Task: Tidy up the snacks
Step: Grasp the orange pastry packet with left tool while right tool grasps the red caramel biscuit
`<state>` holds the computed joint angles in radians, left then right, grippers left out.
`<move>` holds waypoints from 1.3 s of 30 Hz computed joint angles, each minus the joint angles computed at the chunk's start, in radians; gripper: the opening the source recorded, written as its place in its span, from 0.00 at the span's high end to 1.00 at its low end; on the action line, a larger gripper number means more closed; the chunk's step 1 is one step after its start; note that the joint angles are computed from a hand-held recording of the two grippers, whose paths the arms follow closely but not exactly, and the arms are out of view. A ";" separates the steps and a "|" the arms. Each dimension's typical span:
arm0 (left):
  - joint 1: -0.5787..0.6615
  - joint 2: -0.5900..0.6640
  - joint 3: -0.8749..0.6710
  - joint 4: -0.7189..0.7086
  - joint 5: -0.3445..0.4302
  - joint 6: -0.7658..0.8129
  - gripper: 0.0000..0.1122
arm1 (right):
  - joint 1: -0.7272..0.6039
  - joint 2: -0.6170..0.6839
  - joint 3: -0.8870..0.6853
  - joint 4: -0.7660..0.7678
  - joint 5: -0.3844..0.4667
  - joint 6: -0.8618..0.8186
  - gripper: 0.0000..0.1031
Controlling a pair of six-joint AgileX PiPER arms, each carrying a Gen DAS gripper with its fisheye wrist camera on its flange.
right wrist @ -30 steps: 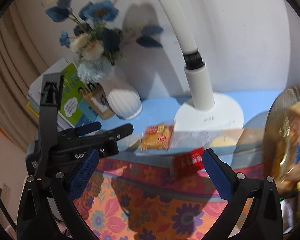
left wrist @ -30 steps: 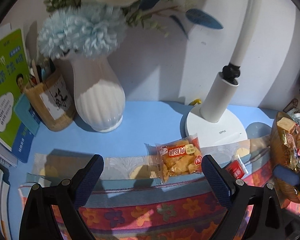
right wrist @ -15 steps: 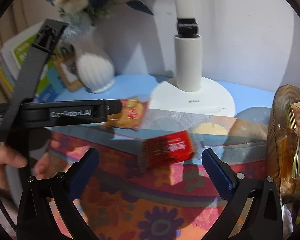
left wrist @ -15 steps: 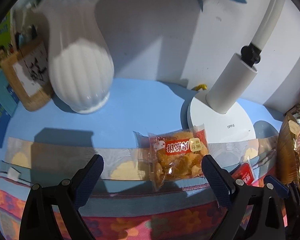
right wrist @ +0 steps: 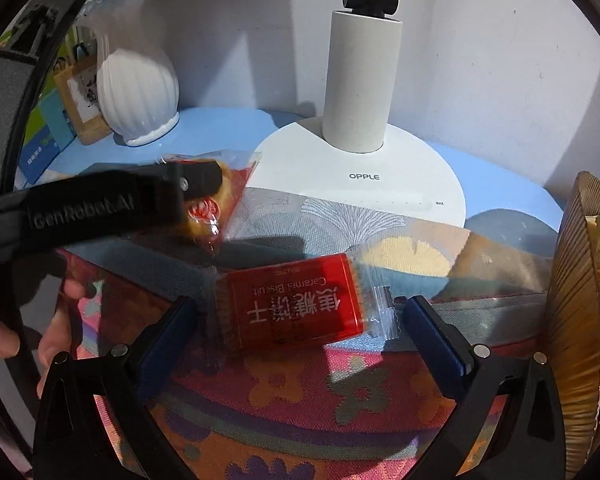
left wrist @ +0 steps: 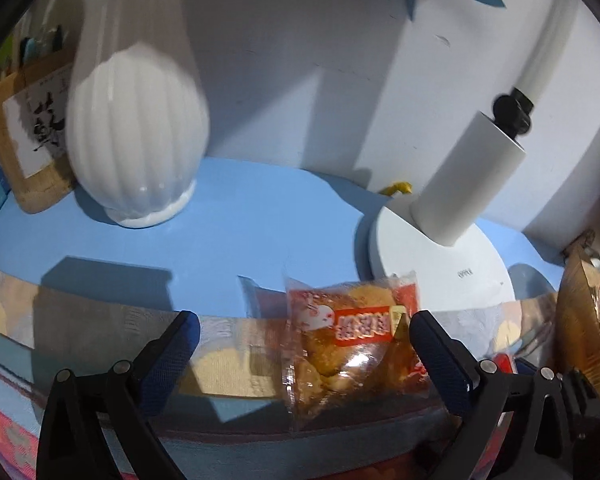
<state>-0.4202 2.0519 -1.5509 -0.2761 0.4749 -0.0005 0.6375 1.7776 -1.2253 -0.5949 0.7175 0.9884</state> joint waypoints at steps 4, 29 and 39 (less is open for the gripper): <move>-0.009 0.002 -0.011 -0.004 0.027 0.044 0.08 | 0.002 -0.001 -0.001 -0.002 0.008 -0.001 0.00; -0.054 0.021 -0.046 0.139 0.055 -0.042 0.08 | 0.007 0.004 -0.005 0.000 0.004 0.001 0.00; -0.042 -0.043 0.052 0.023 -0.043 0.079 0.53 | -0.037 -0.154 0.188 -0.032 -0.267 0.105 0.37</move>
